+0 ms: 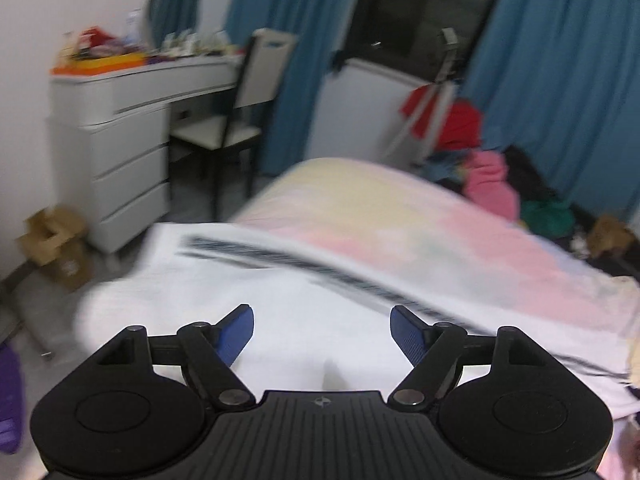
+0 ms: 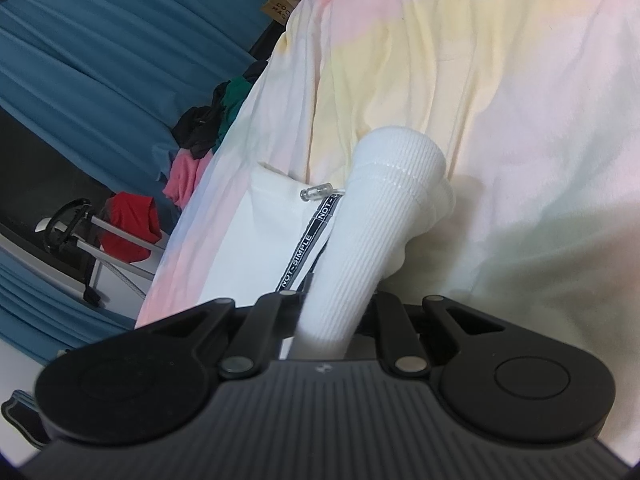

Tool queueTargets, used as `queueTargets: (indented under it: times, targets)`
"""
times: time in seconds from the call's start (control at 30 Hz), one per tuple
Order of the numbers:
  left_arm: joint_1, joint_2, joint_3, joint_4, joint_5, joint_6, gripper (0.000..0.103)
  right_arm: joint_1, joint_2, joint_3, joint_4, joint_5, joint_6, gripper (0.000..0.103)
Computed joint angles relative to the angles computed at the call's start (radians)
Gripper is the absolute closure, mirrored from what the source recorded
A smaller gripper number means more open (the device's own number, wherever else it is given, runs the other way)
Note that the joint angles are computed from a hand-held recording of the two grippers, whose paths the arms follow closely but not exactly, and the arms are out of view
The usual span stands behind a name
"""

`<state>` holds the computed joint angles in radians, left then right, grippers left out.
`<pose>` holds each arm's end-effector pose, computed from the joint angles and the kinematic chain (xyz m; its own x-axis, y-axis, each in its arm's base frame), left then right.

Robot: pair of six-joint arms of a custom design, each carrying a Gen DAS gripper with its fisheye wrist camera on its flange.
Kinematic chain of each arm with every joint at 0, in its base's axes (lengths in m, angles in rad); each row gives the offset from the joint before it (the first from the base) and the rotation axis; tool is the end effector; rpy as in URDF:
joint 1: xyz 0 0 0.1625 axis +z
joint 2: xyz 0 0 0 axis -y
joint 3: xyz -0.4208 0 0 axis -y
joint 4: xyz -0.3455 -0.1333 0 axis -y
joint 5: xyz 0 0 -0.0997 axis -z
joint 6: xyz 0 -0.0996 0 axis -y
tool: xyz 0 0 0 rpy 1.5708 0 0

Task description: Fold clothes

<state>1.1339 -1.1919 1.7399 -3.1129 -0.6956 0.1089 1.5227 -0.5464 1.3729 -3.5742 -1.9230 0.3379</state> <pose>-0.0462 -0.5947 0.4222 -0.8228 -0.2564 -0.5072 0.3220 0.5250 -0.7878 0.0643 -0.7221 0.1832 -0.8639 0.4698 -0.1812 0.3231 0.2412 -0.9151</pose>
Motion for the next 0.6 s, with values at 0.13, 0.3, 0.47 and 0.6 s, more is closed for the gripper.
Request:
queueTargets:
  times: [0.13,0.3,0.47,0.6]
  targets:
    - [0.008,0.148,-0.034,-0.131,-0.119,0.028,0.026,0.002,0.005,-0.006,-0.015,0.003,0.006,0.091]
    - [0.03,0.339,-0.094,-0.306,-0.201,0.229,0.026,0.004,0.021,-0.005,-0.084,0.019,-0.019,0.091]
    - [0.052,0.396,-0.106,-0.21,-0.169,0.248,0.025,-0.006,0.032,-0.021,-0.088,0.053,-0.003,0.089]
    - [0.056,0.42,-0.103,-0.199,-0.124,0.277,0.024,-0.03,0.022,-0.019,-0.047,0.106,0.039,0.085]
